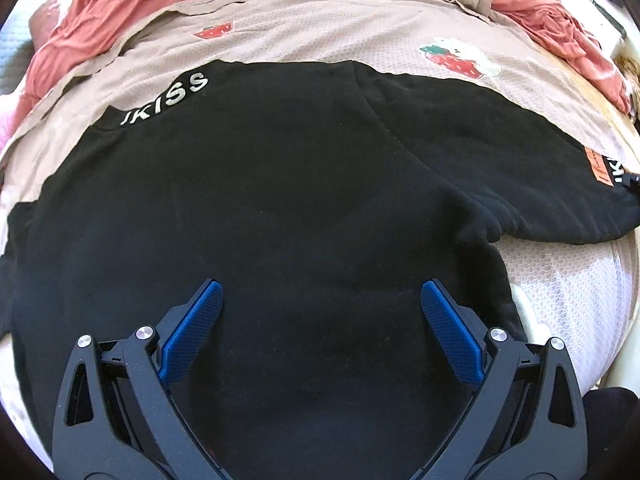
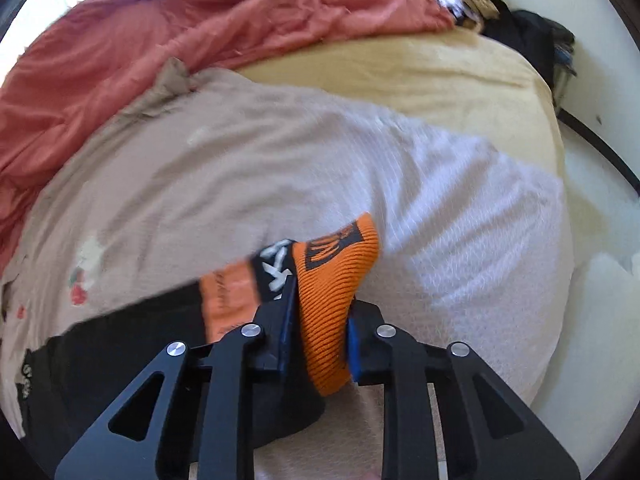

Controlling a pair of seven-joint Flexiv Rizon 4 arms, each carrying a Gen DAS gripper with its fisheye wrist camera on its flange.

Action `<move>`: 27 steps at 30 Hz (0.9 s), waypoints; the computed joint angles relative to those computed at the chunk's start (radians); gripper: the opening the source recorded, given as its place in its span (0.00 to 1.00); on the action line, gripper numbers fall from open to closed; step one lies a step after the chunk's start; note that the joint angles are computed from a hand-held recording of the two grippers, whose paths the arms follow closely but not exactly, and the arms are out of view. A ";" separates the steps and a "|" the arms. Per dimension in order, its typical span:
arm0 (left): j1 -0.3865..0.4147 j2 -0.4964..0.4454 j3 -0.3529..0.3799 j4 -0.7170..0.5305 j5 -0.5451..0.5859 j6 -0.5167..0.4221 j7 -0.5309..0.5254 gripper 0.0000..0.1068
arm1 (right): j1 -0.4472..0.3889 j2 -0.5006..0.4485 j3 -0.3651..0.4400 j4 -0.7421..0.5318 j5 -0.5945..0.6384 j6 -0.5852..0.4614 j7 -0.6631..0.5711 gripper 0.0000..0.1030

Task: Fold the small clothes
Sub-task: 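Move the right tool to the orange cuff and close on it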

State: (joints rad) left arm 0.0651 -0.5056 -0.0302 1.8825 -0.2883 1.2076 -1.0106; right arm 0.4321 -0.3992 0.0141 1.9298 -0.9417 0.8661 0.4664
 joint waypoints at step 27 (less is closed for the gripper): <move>0.155 0.021 0.065 -0.016 -0.090 0.025 -0.103 0.88 | 0.062 -0.478 0.171 -0.600 0.022 0.547 -0.761 0.26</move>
State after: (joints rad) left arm 0.2202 -0.4848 0.0350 1.8660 -0.3784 1.2328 -1.1135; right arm 0.4942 -0.8769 0.1855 1.3298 -0.9197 1.4132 -0.2949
